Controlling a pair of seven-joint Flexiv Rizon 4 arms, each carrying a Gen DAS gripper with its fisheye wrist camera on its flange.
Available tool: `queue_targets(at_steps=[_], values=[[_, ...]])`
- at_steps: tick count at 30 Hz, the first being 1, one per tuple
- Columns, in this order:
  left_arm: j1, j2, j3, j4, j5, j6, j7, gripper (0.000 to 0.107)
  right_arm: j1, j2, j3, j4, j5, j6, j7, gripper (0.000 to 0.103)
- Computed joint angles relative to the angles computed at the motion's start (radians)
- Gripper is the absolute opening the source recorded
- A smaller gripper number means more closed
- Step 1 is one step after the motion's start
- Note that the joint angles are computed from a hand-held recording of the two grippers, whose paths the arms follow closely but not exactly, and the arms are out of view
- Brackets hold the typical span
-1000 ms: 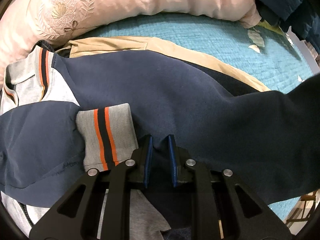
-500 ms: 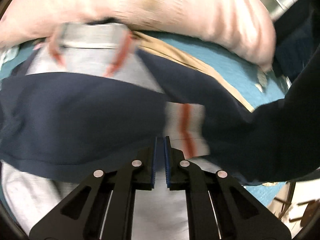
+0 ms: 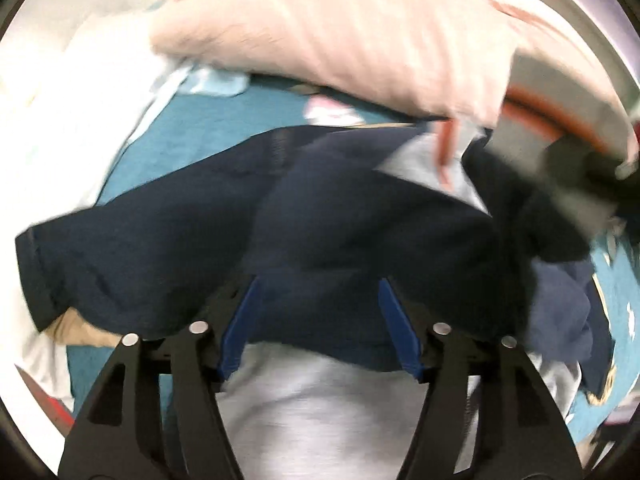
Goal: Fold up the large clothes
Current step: 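Lift the cuff and fold the sleeve across the jacket front with the right gripper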
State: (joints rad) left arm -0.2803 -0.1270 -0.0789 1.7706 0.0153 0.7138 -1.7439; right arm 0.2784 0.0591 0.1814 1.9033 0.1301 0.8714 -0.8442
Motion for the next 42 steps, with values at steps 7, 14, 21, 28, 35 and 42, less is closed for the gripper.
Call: queue_targets(at_steps=[7,14,21,28,35,42], values=[[0.045,0.030,0.033,0.051,0.021,-0.010,0.003,0.064,0.037,-0.173,0.023,-0.071,0.066,-0.034,-0.046,0.012],[0.062,0.050,0.028,0.059,0.008,0.002,0.023,0.070,0.020,-0.155,0.044,-0.044,0.159,0.017,-0.077,0.067],[0.046,0.039,-0.011,0.050,-0.149,0.110,0.166,0.080,-0.053,0.088,0.024,0.157,-0.077,0.028,0.117,0.066],[0.016,-0.096,-0.058,0.023,-0.340,0.144,0.334,0.024,-0.135,0.217,-0.022,0.287,-0.237,-0.218,0.192,0.000],[0.028,-0.202,-0.057,0.041,-0.367,0.154,0.309,0.003,-0.137,0.161,-0.058,0.350,-0.146,-0.220,0.113,0.000],[0.125,-0.188,-0.150,0.178,-0.846,0.202,0.578,0.004,-0.157,0.165,-0.088,0.395,0.002,-0.116,0.042,0.000]])
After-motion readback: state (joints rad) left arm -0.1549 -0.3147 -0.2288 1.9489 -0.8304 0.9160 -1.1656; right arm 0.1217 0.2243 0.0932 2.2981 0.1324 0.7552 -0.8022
